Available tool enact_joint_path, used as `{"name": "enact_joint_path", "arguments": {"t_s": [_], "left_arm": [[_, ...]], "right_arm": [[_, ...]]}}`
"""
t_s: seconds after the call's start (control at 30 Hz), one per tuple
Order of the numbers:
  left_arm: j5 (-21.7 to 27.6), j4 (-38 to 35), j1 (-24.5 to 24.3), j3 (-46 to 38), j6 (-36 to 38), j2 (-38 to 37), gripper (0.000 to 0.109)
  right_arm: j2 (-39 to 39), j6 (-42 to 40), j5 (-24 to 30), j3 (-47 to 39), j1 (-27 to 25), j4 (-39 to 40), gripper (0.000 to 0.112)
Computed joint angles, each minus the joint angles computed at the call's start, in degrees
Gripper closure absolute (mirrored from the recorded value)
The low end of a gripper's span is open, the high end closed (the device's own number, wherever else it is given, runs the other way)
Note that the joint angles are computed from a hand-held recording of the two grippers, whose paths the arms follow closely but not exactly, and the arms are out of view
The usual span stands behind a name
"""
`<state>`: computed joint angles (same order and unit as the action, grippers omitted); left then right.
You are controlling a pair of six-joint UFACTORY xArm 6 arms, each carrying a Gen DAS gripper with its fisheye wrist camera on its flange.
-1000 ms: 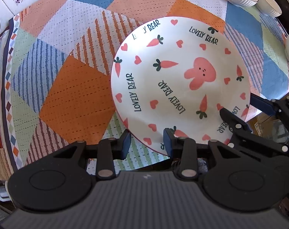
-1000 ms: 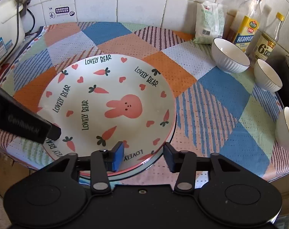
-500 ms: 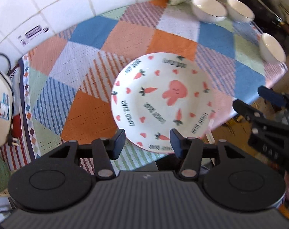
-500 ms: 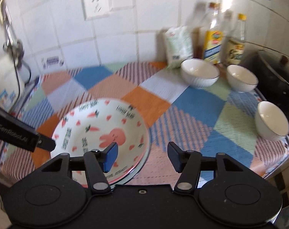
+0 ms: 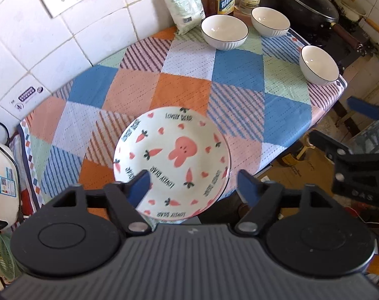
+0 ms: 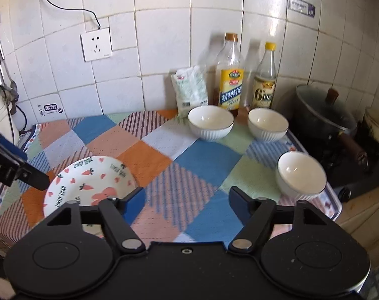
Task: Organize plates and bowls
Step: 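Move both grippers toward the white ribbed bowl by the stove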
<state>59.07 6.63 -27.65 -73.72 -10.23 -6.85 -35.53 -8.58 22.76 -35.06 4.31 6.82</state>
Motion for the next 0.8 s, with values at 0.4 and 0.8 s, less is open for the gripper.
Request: {"name": "enact_joint_path", "arguments": {"t_s": [0.4,0.8], "left_arm": [[4.1,4.7,-7.7,-17.9,-9.8,16.6,0.020],[4.8,2.2,-11.9,-37.4,-16.8,35.4,0.020]], "right_arm": [[7.2,-36.6,-4.5,-1.7,-11.9,28.7,0.014],[27.8,-61.4,1.0,-14.9,-24.0,49.8,0.011]]}}
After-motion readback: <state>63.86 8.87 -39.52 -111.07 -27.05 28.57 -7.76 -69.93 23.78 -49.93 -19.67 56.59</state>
